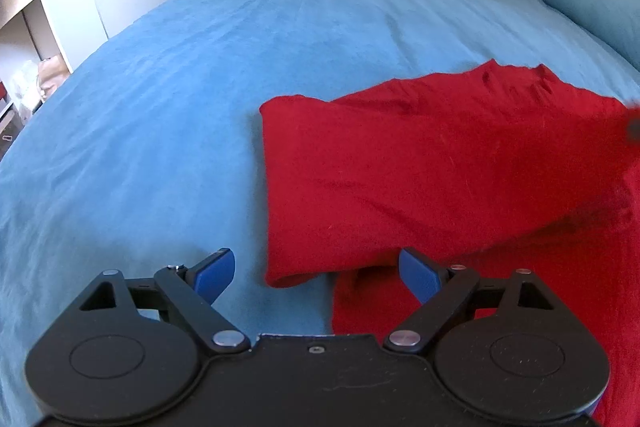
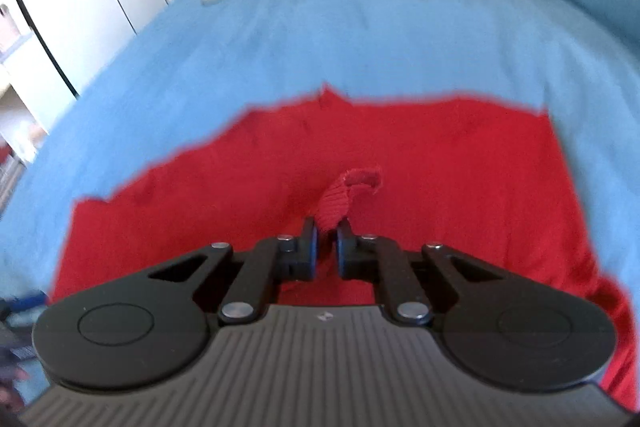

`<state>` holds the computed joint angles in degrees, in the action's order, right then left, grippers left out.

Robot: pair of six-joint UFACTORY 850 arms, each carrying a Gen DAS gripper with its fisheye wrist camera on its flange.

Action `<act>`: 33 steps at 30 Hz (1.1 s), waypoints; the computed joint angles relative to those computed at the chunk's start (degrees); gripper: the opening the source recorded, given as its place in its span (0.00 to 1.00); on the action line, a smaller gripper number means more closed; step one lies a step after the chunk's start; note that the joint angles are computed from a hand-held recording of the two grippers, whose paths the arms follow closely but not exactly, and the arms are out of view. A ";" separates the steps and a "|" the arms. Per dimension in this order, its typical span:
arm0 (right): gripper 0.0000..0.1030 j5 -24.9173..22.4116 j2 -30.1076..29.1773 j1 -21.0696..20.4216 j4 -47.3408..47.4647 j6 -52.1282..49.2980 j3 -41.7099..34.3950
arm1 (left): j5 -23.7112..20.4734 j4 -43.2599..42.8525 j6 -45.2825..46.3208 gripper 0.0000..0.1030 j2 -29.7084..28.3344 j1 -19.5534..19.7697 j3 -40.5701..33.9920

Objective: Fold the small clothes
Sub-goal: 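Fold the held side edge inward with the right tool, release, then move both tools to the ribbed hem of the folded sweater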

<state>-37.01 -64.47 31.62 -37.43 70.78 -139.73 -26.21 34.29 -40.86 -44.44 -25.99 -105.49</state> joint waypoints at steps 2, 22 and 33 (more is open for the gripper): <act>0.24 0.02 3.83 -0.44 -5.91 4.57 4.21 | 0.05 -0.74 1.21 0.89 -0.38 0.00 -0.48; 0.34 -2.58 11.22 -3.55 -7.46 5.56 22.94 | -9.11 4.18 -7.01 0.81 -1.76 -0.86 -3.10; 0.94 7.35 14.28 -2.17 -16.73 10.88 29.52 | 4.91 -8.09 12.72 0.94 -2.67 -2.89 -6.23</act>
